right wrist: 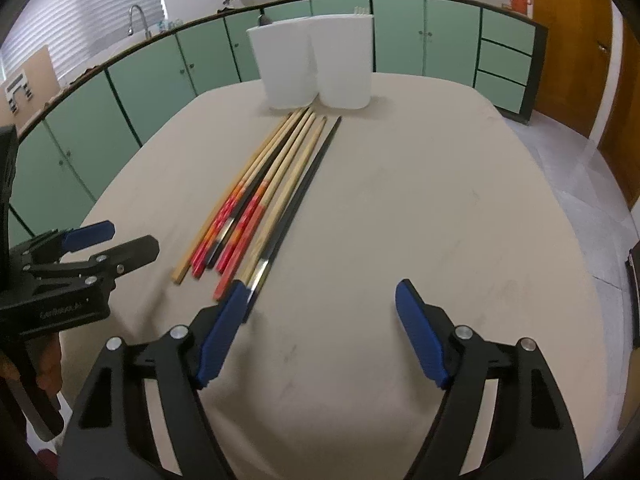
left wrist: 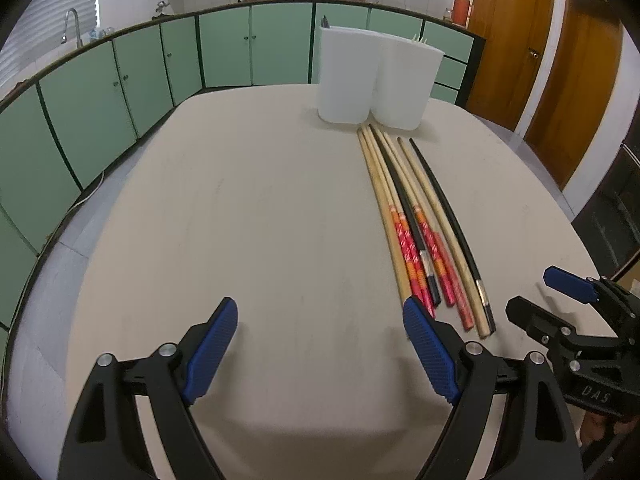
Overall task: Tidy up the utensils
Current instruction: 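Move the right gripper to the black chopstick and close on it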
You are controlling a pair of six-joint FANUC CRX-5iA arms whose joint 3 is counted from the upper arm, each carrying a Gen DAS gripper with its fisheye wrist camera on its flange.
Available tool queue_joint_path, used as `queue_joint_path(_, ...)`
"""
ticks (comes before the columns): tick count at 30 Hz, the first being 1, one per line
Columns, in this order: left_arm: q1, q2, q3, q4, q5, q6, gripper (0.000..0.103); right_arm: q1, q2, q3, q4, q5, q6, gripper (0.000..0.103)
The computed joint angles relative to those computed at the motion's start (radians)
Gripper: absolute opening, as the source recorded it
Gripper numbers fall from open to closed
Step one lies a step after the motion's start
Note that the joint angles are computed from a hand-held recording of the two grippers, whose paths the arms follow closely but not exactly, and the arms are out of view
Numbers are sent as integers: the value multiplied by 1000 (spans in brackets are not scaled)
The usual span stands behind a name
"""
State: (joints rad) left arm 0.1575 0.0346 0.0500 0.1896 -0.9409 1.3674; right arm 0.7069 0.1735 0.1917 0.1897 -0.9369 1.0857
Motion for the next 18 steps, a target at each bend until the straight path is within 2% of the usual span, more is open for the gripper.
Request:
queue_joint_path(7,4,-19,-17,0,6,16,83,30,11,-5,37,-11,9,71)
queue_joint_path(15,0,-29,-20,-2,10,9,83,35,-8,-65,169,-9,-70,70)
queue_joint_path(18,-3,-27,-19,-1,10,14,83,15,-29,-73,136,13,-72,68)
